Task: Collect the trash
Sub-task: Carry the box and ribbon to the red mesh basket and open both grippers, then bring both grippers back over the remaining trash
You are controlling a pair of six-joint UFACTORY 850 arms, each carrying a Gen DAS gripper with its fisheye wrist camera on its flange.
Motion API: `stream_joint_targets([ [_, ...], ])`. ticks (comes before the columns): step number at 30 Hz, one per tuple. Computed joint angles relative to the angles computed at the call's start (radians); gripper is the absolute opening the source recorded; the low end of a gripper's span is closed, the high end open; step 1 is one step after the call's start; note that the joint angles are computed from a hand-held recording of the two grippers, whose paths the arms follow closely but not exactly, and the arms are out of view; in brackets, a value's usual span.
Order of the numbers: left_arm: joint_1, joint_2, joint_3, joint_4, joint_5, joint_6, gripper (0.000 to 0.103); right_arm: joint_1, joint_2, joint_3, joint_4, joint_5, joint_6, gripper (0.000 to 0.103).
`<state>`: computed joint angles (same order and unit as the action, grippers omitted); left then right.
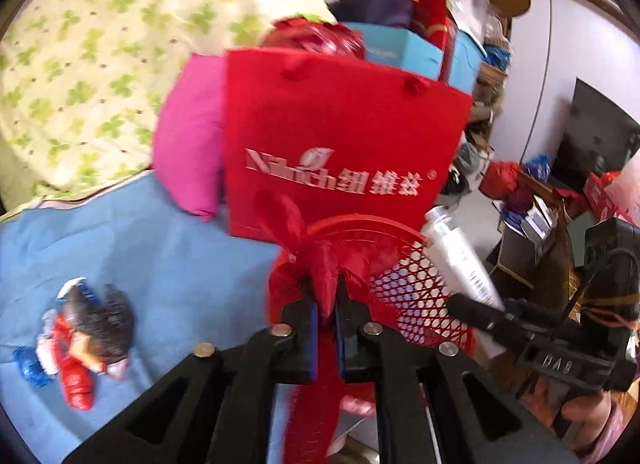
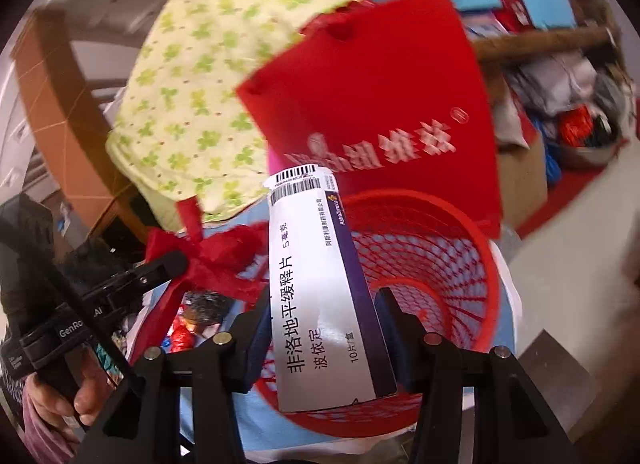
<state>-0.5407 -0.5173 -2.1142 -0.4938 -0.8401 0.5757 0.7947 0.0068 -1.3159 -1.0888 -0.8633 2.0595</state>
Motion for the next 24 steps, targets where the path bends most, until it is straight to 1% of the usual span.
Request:
stream_joint_targets([
  [1,-0.014,-0.001,0.005,0.024,0.017,-0.008,0.04,-0.012,0.009,0.02,0.001,0.011,0.017,0.065],
  [2,-0.031,-0.006,0.009,0.063,0.045,-0.024,0.05,-0.024,0.014,0.037,0.003,0.025,0.029,0.068],
  [3,-0.043,-0.012,0.009,0.101,0.065,-0.043,0.061,-0.036,0.019,0.05,0.01,0.041,0.037,0.068],
  [5,-0.049,-0.021,0.008,0.136,0.073,-0.054,0.061,-0.055,0.031,0.078,0.025,0.077,0.058,0.068],
  [8,-0.034,0.018,0.063,0.131,0.096,-0.054,0.061,-0.045,0.044,0.094,-0.008,0.059,0.084,0.068],
  [10,-0.002,0.065,0.137,0.094,0.13,-0.025,0.061,-0.027,0.043,0.084,-0.05,0.034,0.087,0.068],
  [14,0.08,0.151,0.257,0.06,0.179,-0.01,0.062,0.015,0.003,0.006,-0.118,0.002,0.058,0.068],
  [15,0.095,0.165,0.279,0.061,0.188,-0.015,0.062,0.023,-0.008,-0.012,-0.134,0.001,0.05,0.068],
  [17,0.151,0.201,0.331,0.078,0.209,-0.039,0.063,0.042,-0.045,-0.071,-0.173,0.011,0.015,0.068],
  [20,0.22,0.238,0.391,0.126,0.247,-0.092,0.064,0.056,-0.111,-0.169,-0.191,0.043,-0.065,0.068],
  [21,0.256,0.246,0.408,0.153,0.252,-0.126,0.064,0.057,-0.143,-0.214,-0.179,0.066,-0.107,0.068],
  [24,0.334,0.256,0.442,0.231,0.267,-0.225,0.064,0.042,-0.239,-0.337,-0.091,0.158,-0.229,0.068],
])
